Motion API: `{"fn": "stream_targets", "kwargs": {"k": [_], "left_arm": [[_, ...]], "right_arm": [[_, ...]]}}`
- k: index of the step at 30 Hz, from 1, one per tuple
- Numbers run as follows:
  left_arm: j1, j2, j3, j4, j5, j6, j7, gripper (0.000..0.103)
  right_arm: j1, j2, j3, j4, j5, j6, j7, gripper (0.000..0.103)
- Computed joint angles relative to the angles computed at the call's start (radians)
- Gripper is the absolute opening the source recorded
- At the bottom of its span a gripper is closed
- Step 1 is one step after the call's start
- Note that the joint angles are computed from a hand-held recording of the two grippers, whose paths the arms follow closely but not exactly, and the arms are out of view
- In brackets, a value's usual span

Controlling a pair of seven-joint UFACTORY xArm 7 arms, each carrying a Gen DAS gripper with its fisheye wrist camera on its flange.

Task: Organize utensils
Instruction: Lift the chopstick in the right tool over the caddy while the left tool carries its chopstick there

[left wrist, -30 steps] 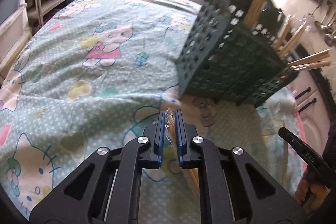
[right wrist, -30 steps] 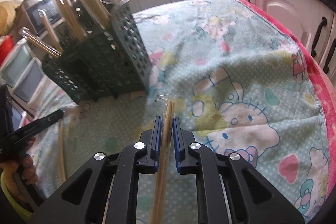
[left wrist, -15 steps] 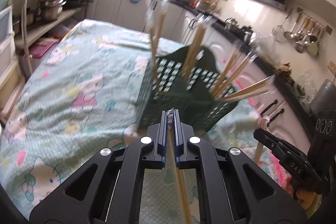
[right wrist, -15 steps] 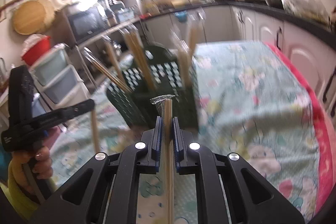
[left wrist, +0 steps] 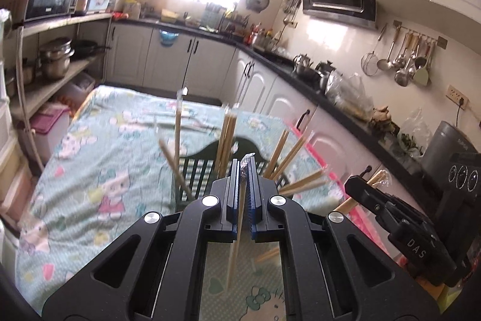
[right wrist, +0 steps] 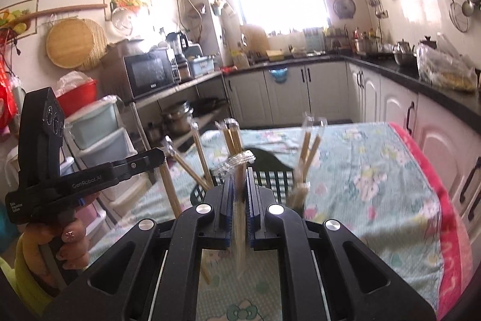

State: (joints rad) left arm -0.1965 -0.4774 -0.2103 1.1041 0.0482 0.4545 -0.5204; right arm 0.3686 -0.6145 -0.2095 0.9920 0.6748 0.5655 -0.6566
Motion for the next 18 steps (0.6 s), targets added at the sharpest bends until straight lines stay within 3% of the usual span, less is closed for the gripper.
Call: {"fn": "stream_targets", "kwargs": {"k": [18], "left_arm": [[0.089, 0.086, -0.055, 0.199, 0.155, -0.035, -0.046, 0.002]], "right_arm": [[0.097, 0.066, -0.031, 0.15, 0.1, -0.125, -0.081, 0.008]]}}
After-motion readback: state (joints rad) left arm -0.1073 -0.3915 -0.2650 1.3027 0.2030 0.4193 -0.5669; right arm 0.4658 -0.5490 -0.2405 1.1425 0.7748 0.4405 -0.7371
